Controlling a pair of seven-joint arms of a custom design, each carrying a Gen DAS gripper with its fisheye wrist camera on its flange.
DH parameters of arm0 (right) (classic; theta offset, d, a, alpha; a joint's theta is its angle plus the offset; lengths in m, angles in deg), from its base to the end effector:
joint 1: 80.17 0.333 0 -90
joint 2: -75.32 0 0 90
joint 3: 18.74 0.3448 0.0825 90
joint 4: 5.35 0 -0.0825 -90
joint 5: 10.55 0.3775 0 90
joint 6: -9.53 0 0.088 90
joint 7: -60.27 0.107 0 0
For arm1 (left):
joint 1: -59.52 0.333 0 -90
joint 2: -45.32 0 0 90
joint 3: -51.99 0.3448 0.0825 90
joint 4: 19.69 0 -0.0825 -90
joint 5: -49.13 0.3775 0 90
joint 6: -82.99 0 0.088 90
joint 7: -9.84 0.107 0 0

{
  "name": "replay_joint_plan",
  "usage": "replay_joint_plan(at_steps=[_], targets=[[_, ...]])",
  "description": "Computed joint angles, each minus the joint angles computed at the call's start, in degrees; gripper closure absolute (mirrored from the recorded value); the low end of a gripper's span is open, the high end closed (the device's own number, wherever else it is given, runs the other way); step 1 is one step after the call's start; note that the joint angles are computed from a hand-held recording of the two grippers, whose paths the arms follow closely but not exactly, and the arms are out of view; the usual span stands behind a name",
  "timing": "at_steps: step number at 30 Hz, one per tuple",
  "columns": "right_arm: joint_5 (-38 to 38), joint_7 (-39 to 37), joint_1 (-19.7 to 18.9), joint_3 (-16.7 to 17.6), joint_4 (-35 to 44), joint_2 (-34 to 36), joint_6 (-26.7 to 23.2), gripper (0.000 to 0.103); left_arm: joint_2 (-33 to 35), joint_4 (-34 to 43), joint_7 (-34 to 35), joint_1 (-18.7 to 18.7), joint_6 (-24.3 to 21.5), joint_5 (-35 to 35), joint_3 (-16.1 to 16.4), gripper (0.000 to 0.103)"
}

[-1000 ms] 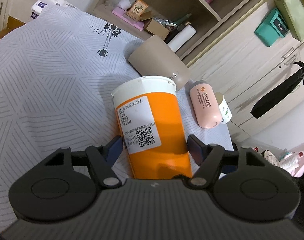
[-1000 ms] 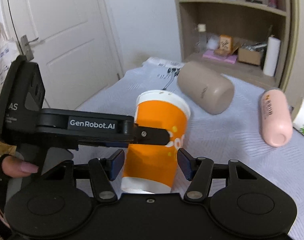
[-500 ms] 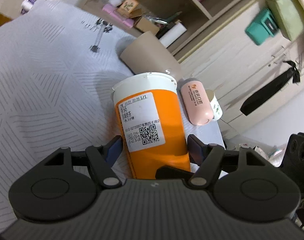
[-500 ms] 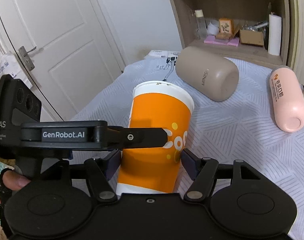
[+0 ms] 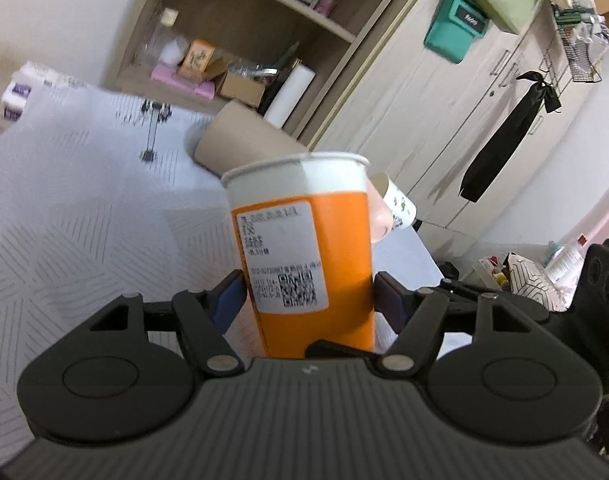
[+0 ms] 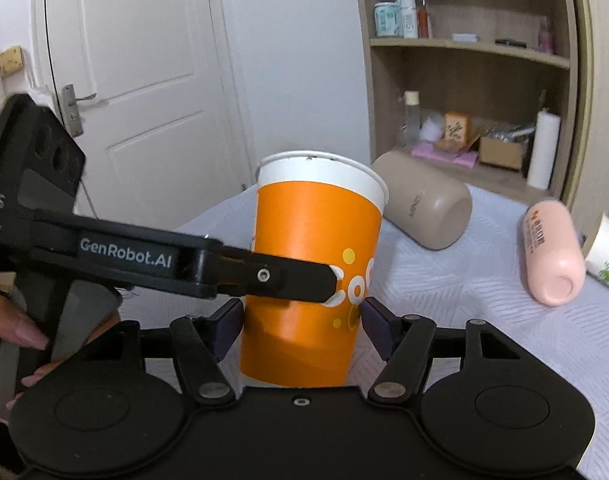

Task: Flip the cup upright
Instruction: 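Lift and rotate the held orange cup upright with the left gripper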

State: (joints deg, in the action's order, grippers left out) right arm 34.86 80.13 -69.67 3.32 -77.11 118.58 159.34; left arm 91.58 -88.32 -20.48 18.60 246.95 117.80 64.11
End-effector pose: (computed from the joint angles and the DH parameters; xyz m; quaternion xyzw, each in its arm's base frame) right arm 0.7320 0.3271 0.4220 -0.8463 0.2389 -0.0765 0.4700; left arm 0.6475 -0.4844 0.3929 -0.7104 0.4649 -0.4893 0.1995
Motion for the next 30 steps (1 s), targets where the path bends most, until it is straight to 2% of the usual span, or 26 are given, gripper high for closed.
replay_joint_plan(at_steps=[2,4,6,10,13,17,20,24,28,30], targets=[[1.4,-3.5,-0.4,1.3,-2.1,-0.6,3.6,0.032,-0.2,0.0,-0.8,-0.7,-0.4,1.4,0.8,0.035],[2.4,-5.2,-0.8,2.3,-2.6,-0.5,5.1,0.032,-0.3,0.1,0.2,-0.3,-1.0,1.6,0.3,0.035],[3.0,-6.3,-1.0,2.9,-2.4,-0.2,6.1,0.032,0.0,1.2,3.8,0.4,-2.3,0.6,-1.0,0.035],[6.1,-13.0,-1.9,6.1,-3.0,0.8,12.3,0.033,2.0,5.8,13.2,1.2,-6.1,-2.7,-2.8,0.035],[8.8,-18.5,-3.4,10.0,-2.4,2.6,17.2,0.033,4.4,10.0,18.7,1.4,-8.2,-5.6,-2.9,0.035],[12.1,-28.7,-6.3,17.4,-0.6,6.4,24.1,0.033,7.5,15.0,22.2,0.7,-9.6,-7.0,-1.2,0.035],[10.1,-29.2,-5.9,18.6,1.7,8.6,26.6,0.033,9.8,18.5,25.5,1.0,-10.2,-9.1,-0.7,0.035],[6.1,-26.2,-5.0,18.7,5.4,11.2,26.1,0.032,13.4,24.3,30.2,1.0,-12.9,-11.4,0.2,0.035],[1.1,-20.1,-2.7,15.5,9.8,13.2,23.7,0.032,17.3,30.7,34.7,2.1,-14.7,-14.9,0.1,0.035],[-1.4,-14.9,-1.0,12.5,12.3,14.1,21.5,0.032,19.4,33.8,37.4,2.8,-14.9,-17.2,-0.4,0.035]])
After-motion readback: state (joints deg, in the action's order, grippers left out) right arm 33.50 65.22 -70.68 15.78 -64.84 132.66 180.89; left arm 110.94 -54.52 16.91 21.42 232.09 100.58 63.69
